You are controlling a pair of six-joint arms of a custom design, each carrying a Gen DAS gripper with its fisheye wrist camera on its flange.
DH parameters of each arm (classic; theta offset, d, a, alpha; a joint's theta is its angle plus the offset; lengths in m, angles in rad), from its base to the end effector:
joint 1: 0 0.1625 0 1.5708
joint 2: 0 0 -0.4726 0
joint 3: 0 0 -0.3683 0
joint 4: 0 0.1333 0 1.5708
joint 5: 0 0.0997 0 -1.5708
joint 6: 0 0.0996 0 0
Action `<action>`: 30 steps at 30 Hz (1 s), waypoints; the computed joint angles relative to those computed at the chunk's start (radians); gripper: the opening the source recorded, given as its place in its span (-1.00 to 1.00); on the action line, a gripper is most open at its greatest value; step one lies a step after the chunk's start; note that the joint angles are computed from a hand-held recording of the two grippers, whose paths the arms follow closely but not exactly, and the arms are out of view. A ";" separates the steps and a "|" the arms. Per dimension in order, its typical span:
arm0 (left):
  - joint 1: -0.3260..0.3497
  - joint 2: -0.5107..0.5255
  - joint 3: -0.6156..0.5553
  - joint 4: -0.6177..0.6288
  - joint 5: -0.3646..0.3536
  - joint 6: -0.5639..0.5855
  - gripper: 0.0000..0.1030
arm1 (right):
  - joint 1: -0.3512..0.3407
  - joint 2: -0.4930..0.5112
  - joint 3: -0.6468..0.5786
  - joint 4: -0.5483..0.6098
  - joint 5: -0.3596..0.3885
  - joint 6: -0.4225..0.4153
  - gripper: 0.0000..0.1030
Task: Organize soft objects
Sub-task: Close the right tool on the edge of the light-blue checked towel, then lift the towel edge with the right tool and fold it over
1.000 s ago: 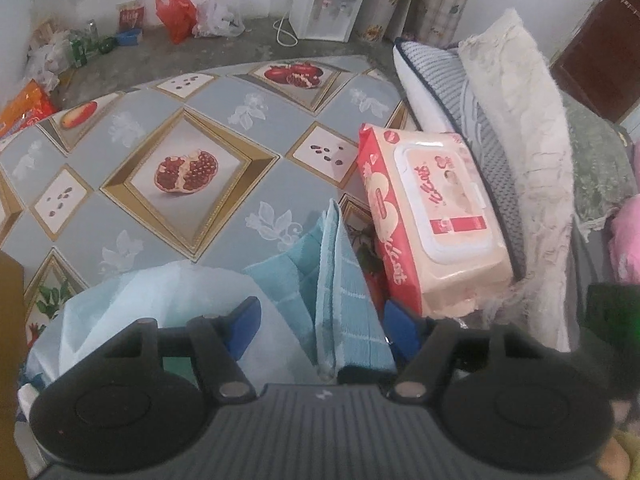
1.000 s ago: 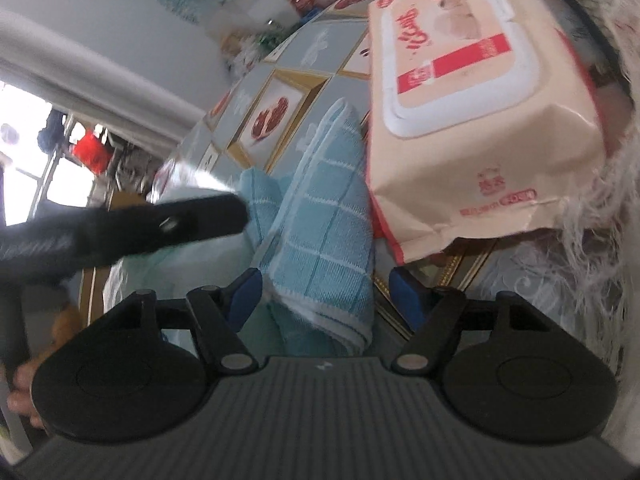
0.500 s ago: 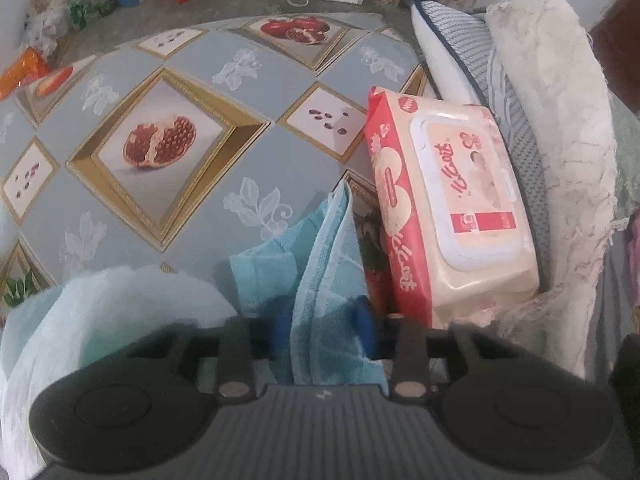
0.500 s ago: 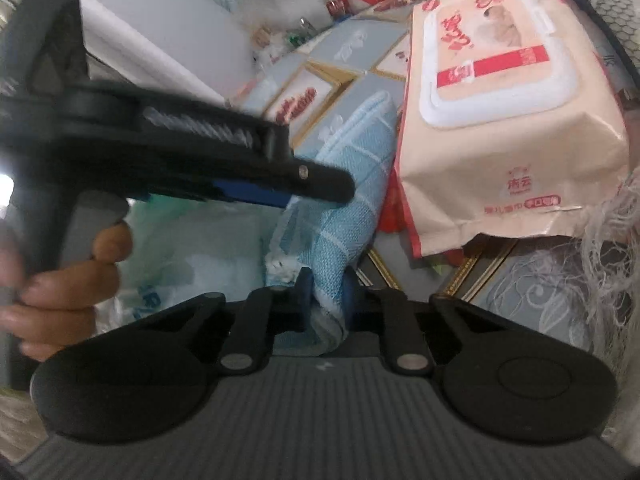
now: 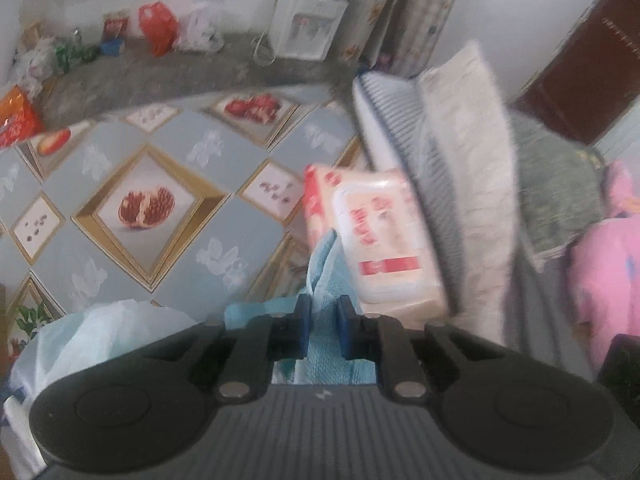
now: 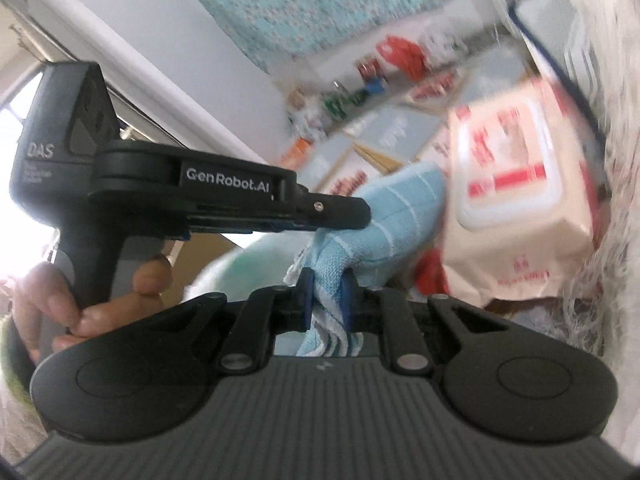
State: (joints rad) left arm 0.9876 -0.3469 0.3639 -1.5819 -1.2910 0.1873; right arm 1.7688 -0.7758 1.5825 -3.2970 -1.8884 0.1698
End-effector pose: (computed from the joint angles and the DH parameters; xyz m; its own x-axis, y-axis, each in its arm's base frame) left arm -0.3679 -0.8497 0.2206 -0.6848 0.6768 -0.2702 0.6903 0.7213 0.0572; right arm 0.2434 -0.6936 0.2495 -0.9863 0.1563 0.0522 0.0481 0.5763 -0.8159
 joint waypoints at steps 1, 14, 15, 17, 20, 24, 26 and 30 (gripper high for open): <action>-0.003 -0.030 0.040 -0.025 -0.016 0.004 -0.72 | 0.013 -0.007 0.007 -0.014 -0.005 -0.007 -0.77; 0.006 -0.448 0.555 -0.289 -0.176 0.098 -0.67 | 0.217 -0.020 0.113 -0.249 -0.036 -0.025 -0.76; 0.009 -0.481 0.603 -0.308 -0.172 0.108 -0.66 | 0.226 -0.010 0.133 -0.287 -0.023 -0.010 -0.76; 0.016 -0.543 0.703 -0.351 -0.155 0.146 -0.59 | 0.238 0.024 0.167 -0.373 -0.003 0.026 -0.76; 0.033 -0.625 0.858 -0.433 -0.116 0.203 -0.49 | 0.235 0.090 0.235 -0.517 0.021 0.092 -0.76; 0.079 -0.712 1.032 -0.540 -0.101 0.264 -0.43 | 0.209 0.181 0.342 -0.659 0.004 0.240 -0.76; 0.111 -0.748 1.096 -0.592 -0.116 0.280 -0.42 | 0.198 0.215 0.389 -0.702 -0.034 0.310 -0.76; 0.145 -0.809 1.234 -0.737 -0.078 0.347 -0.39 | 0.191 0.258 0.471 -0.831 -0.068 0.410 -0.75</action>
State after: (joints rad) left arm 1.1328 -1.1563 1.5976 -2.3189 -1.3690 0.5347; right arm 1.9595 -0.5177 2.0531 -4.1283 -1.9563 0.5797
